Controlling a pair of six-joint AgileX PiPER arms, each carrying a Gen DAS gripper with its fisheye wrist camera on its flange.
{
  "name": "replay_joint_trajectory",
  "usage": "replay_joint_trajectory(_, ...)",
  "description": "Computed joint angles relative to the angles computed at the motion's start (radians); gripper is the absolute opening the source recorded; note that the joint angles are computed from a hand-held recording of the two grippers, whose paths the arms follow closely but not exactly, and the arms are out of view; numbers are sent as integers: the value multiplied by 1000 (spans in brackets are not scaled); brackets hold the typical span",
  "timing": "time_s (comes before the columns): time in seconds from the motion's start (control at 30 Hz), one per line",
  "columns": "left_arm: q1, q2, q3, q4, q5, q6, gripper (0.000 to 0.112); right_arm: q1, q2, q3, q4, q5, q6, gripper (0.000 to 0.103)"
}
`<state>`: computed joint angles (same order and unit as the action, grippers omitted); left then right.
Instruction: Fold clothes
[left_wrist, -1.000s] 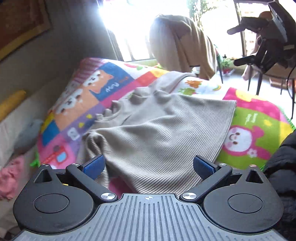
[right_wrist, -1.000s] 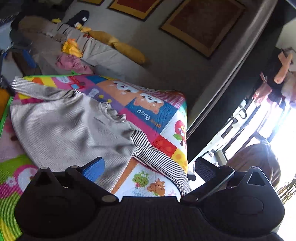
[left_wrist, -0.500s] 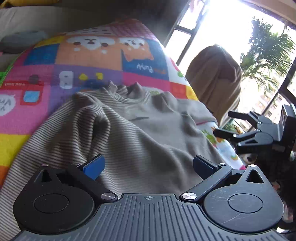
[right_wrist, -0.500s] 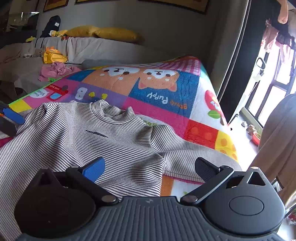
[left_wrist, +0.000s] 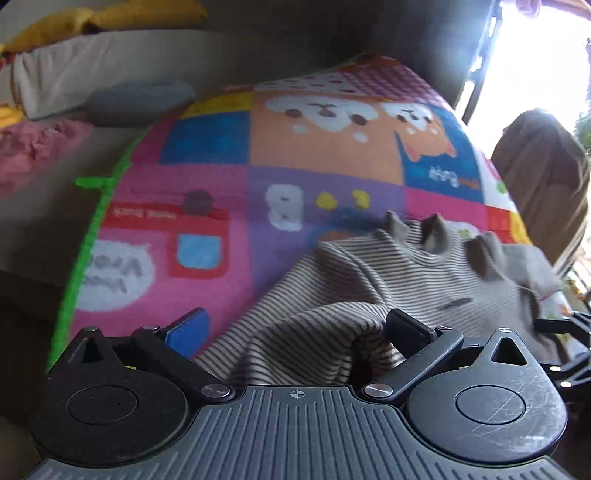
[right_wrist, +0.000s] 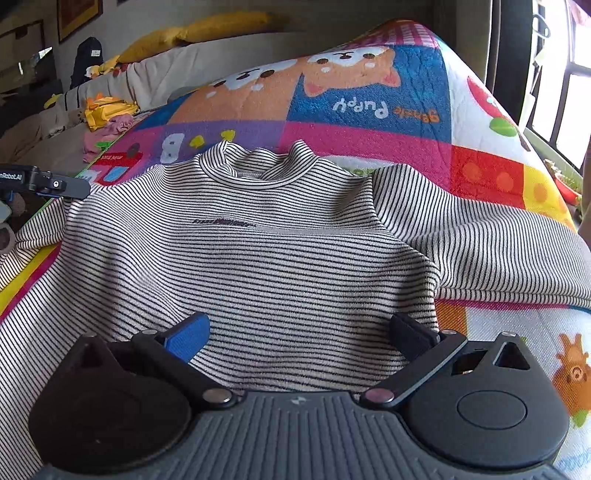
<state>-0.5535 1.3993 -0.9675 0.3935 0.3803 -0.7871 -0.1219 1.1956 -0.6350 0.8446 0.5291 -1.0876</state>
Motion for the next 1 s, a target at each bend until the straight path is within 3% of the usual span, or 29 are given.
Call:
replay_joint_trajectory(0.1,10,-38,5,-111,-40,73,103,-56,10,-24,36,69,43,103)
replay_joint_trajectory(0.27,-148,-58,-41,34,-62,-94,103,-159,79,-115,61,251,21,103)
replay_joint_trajectory(0.37,-245,-19,-68,45,-67,-126,103,-360,158,-193,160,471,-37,103)
replay_joint_trajectory(0.43,-309,32,-90,69,-40,-137,103,-495,188,-238,206,516,-33,103)
replay_joint_trajectory(0.6,-367,159,-153,-62,44,3,103,-731,348,-386,230,472,136,103)
replay_joint_trajectory(0.7,-394,159,-124,46,42,-101,103,-800,517,-500,273,537,277,103)
replay_joint_trajectory(0.77,-416,153,-101,145,38,-192,103,-808,608,-545,314,558,332,103)
replay_joint_trajectory(0.87,-430,141,-74,222,26,-254,103,-777,688,-565,381,522,332,103)
replay_joint_trajectory(1.0,-432,146,-84,200,33,-215,103,-706,736,-587,455,437,263,103)
